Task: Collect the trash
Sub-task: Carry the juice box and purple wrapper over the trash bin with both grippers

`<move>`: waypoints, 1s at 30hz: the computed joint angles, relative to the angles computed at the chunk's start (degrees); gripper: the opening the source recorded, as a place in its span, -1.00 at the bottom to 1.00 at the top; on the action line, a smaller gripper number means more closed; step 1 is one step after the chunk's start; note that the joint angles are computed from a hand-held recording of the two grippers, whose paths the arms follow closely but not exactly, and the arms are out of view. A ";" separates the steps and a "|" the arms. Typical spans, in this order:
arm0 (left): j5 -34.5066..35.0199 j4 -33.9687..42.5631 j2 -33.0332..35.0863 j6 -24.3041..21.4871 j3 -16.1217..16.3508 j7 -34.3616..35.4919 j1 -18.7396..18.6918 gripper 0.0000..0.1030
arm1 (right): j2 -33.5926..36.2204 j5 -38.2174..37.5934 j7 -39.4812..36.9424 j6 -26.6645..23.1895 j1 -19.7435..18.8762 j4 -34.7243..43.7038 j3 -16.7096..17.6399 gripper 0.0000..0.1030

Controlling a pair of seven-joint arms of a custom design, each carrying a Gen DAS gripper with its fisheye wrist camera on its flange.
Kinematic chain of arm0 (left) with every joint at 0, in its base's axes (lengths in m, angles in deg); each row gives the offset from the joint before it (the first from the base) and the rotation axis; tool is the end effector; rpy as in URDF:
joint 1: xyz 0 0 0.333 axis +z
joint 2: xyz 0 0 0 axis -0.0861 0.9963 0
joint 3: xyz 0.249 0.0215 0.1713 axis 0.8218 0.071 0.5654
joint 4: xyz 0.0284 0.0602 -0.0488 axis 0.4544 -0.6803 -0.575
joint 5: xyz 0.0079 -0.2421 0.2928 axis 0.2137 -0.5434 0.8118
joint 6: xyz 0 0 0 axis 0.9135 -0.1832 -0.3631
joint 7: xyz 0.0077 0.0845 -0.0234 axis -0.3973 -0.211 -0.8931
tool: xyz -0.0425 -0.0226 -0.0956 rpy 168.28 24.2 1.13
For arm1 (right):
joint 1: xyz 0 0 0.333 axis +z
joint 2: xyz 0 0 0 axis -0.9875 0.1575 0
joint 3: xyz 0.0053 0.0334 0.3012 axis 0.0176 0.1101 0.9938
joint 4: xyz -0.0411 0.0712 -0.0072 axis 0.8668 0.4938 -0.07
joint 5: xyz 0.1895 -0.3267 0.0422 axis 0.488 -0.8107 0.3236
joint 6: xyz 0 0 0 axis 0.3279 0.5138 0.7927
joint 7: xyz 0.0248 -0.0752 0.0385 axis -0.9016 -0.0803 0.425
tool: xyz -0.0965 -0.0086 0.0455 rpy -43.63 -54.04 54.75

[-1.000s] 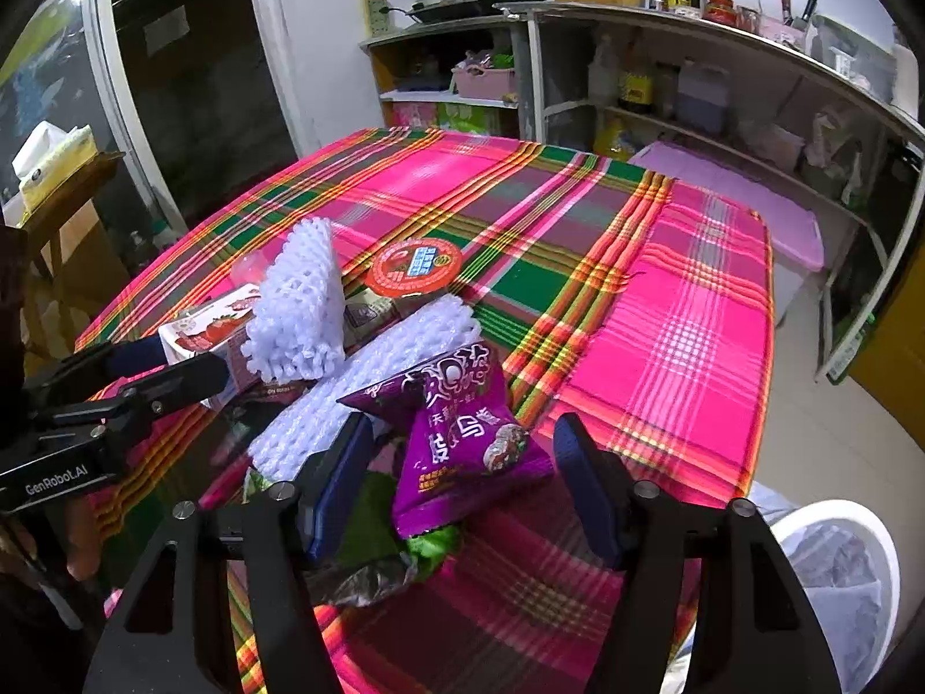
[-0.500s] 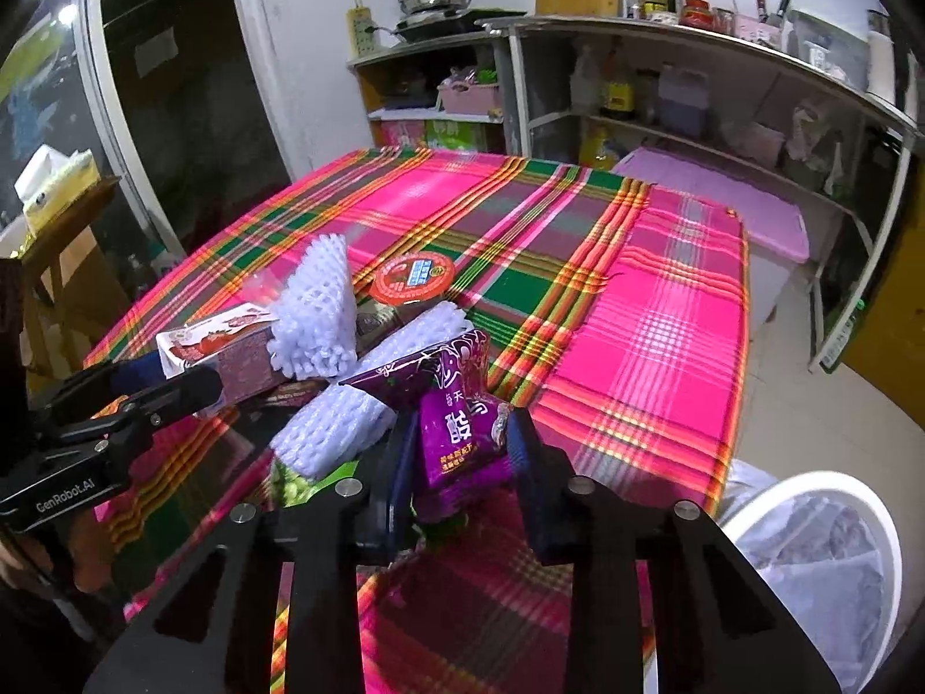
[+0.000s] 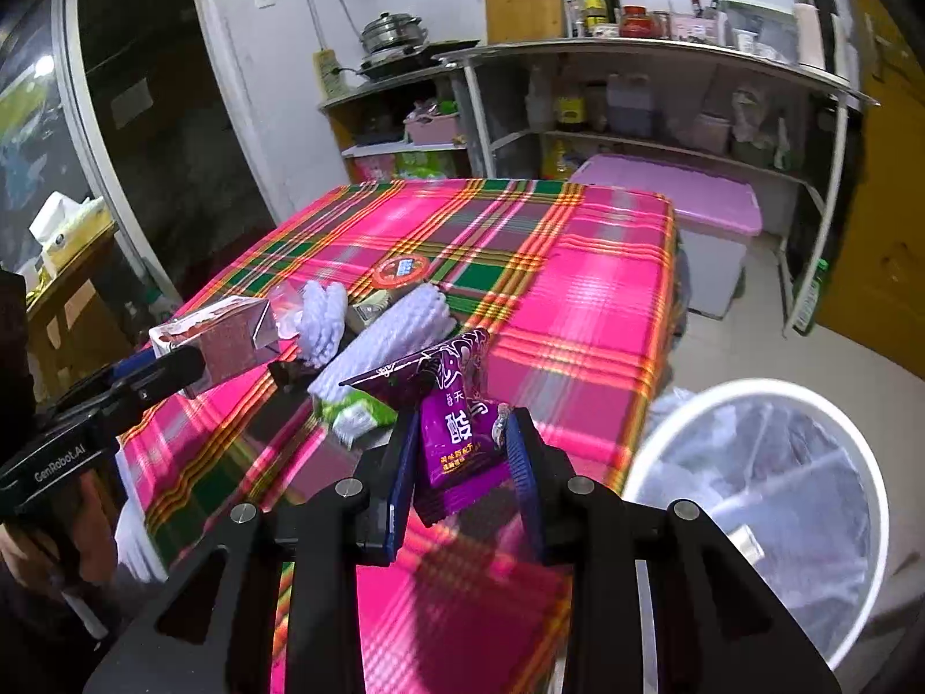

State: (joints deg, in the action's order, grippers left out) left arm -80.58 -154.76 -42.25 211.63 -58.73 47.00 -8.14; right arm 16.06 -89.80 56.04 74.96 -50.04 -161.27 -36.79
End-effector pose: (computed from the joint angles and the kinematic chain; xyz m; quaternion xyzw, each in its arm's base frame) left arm 0.6380 -0.1492 0.5204 -0.5243 0.7119 -0.4299 0.1831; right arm 0.5889 0.3916 0.5279 -0.6383 0.6545 -0.1953 0.3551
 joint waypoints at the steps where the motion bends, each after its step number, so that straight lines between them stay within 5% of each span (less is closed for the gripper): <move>1: -1.06 -0.62 -0.71 -0.16 -0.64 1.18 0.30 0.05 | -0.89 -0.62 1.01 0.26 0.32 -1.13 -0.36 -0.37; 15: -12.32 -4.62 -6.07 -3.91 -1.03 12.65 -3.13 0.05 | -12.17 -12.75 16.31 -0.21 -0.06 -14.33 0.61 -0.37; 30: -11.55 -3.19 -5.17 -8.14 -1.14 14.37 -7.27 0.05 | -21.40 -19.04 27.71 -2.25 -5.39 -25.88 4.22 -0.37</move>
